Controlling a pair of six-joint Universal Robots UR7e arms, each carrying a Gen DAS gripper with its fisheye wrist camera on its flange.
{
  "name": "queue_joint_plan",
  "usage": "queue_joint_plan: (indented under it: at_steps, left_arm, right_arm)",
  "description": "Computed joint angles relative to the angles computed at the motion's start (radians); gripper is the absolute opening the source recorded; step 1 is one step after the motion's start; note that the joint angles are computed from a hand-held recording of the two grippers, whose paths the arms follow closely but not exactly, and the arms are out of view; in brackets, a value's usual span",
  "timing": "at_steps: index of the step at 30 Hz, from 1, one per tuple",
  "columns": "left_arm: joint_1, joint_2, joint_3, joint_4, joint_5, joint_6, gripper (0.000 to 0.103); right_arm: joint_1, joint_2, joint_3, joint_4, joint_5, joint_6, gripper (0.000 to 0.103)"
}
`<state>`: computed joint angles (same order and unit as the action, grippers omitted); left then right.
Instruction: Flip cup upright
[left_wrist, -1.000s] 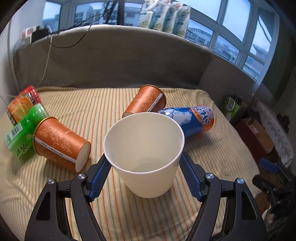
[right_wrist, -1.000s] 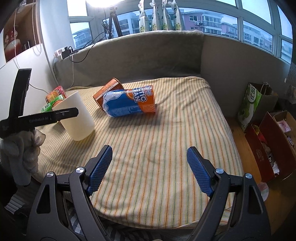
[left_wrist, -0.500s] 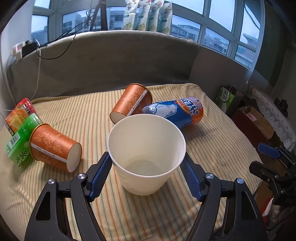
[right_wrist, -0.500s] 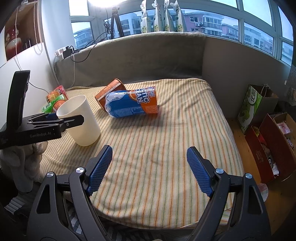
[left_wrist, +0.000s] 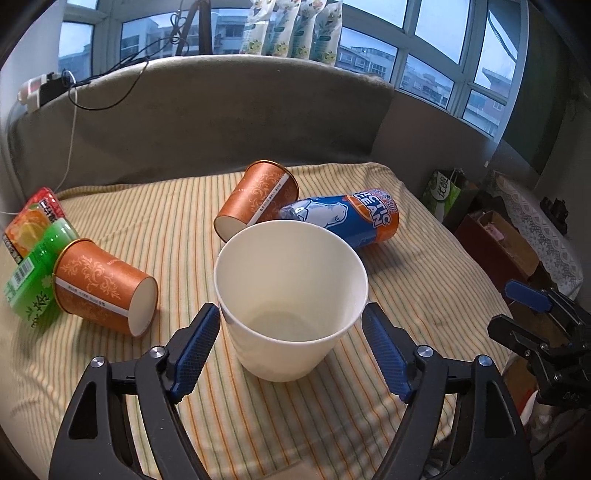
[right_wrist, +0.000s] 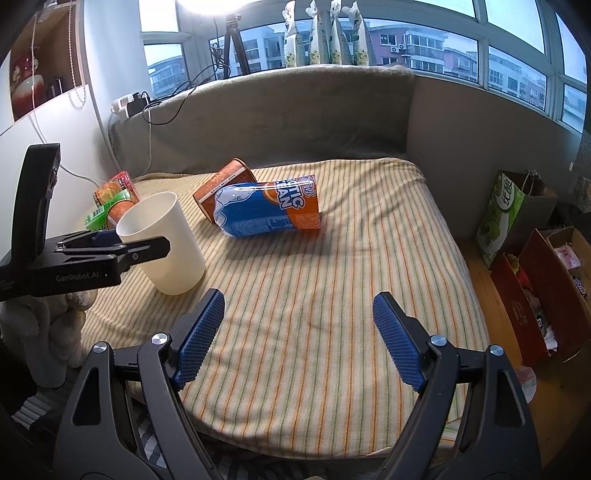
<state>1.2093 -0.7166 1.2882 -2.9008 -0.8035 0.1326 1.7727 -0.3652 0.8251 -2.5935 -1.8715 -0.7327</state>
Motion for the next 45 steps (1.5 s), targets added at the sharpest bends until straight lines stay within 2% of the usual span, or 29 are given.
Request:
queue_joint_plan:
  at_steps: [10, 17, 25, 31, 32, 33, 35, 37, 41, 45]
  left_arm:
    - [0.001, -0.056, 0.073, -0.019, -0.013, -0.013, 0.08]
    - [-0.009, -0.104, 0.151, -0.114, 0.011, 0.018, 0.08]
    - [-0.03, -0.143, 0.225, -0.335, 0.069, 0.101, 0.08]
    - [-0.049, -0.131, 0.236, -0.566, 0.112, 0.231, 0.08]
    - [-0.051, -0.128, 0.234, -0.598, 0.115, 0.253, 0.081]
    - [-0.054, -0.121, 0.229, -0.636, 0.12, 0.284, 0.081]
    - [-0.06, -0.105, 0.216, -0.717, 0.132, 0.35, 0.084]
    - [-0.066, -0.085, 0.197, -0.8, 0.146, 0.428, 0.084]
    - [-0.071, -0.074, 0.187, -0.849, 0.154, 0.469, 0.092]
    - [-0.072, -0.069, 0.179, -0.863, 0.155, 0.48, 0.092]
  right_arm:
    - [0.015, 0.019, -0.011, -0.013, 0.017, 0.011, 0.085]
    - [0.033, 0.044, -0.03, -0.038, 0.044, 0.011, 0.085]
    - [0.053, 0.063, -0.017, -0.097, 0.065, -0.01, 0.085]
    - [0.063, 0.054, 0.031, -0.167, 0.083, -0.022, 0.085]
    - [0.064, 0.054, 0.036, -0.178, 0.084, -0.024, 0.087]
    - [0.066, 0.052, 0.043, -0.194, 0.086, -0.027, 0.095]
    - [0.066, 0.045, 0.065, -0.231, 0.099, -0.03, 0.102]
    - [0.069, 0.041, 0.079, -0.26, 0.104, -0.037, 0.102]
    - [0.072, 0.037, 0.099, -0.31, 0.108, -0.052, 0.103]
    - [0.073, 0.04, 0.1, -0.325, 0.105, -0.063, 0.103]
